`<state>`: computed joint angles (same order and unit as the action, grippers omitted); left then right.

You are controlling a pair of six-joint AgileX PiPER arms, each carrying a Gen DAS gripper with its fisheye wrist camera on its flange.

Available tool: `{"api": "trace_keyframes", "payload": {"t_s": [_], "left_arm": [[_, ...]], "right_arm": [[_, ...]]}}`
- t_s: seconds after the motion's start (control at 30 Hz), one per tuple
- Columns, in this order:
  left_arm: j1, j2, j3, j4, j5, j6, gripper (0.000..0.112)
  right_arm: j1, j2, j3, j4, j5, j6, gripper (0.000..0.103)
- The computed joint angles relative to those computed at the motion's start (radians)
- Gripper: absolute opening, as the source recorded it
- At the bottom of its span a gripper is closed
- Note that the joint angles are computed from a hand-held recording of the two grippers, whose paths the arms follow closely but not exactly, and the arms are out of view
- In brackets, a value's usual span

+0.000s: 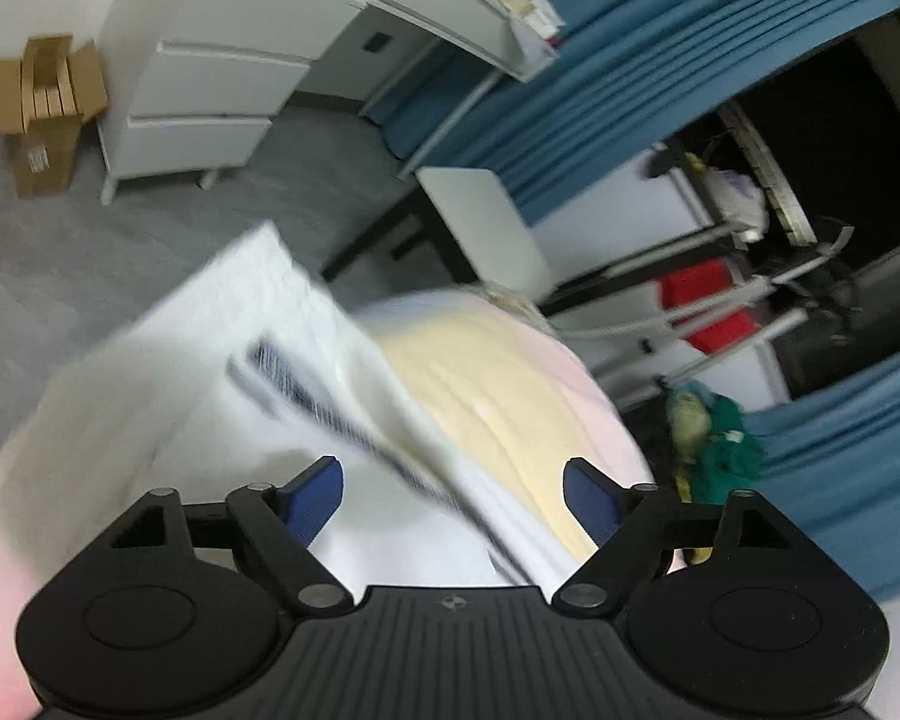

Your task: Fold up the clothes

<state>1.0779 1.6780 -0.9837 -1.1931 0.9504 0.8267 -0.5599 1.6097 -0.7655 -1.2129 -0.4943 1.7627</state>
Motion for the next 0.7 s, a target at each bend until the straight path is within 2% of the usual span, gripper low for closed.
{"api": "trace_keyframes", "payload": {"t_s": [0.1, 0.17, 0.23, 0.33, 0.4, 0.5, 0.53, 0.57, 0.7], "left_arm": [[0.132, -0.077, 0.174, -0.031, 0.114, 0.058, 0.089], [0.226, -0.086, 0.270, -0.034, 0.174, 0.102, 0.089], [0.297, -0.071, 0.345, -0.008, 0.190, 0.102, 0.089], [0.315, -0.011, 0.370, 0.046, 0.164, 0.024, 0.088], [0.291, 0.001, 0.382, 0.004, 0.131, 0.064, 0.088], [0.236, 0.027, 0.402, -0.126, 0.092, 0.161, 0.088], [0.202, 0.033, 0.411, -0.189, 0.069, 0.207, 0.083], [0.168, 0.032, 0.428, -0.265, 0.036, 0.263, 0.069], [0.028, 0.050, 0.453, -0.535, -0.065, 0.491, 0.064]], "right_arm": [[-0.125, -0.061, 0.121, -0.127, -0.158, 0.104, 0.058], [-0.209, -0.057, 0.186, -0.198, -0.269, 0.136, 0.059], [-0.265, -0.027, 0.237, -0.243, -0.342, 0.138, 0.059], [-0.288, 0.058, 0.274, -0.250, -0.394, 0.102, 0.059], [-0.263, 0.108, 0.269, -0.225, -0.402, 0.072, 0.059], [-0.229, 0.187, 0.250, -0.138, -0.434, 0.003, 0.059], [-0.212, 0.221, 0.245, -0.078, -0.457, -0.045, 0.059], [-0.193, 0.259, 0.236, -0.020, -0.486, -0.103, 0.058], [-0.091, 0.364, 0.184, 0.208, -0.520, -0.294, 0.059]]}}
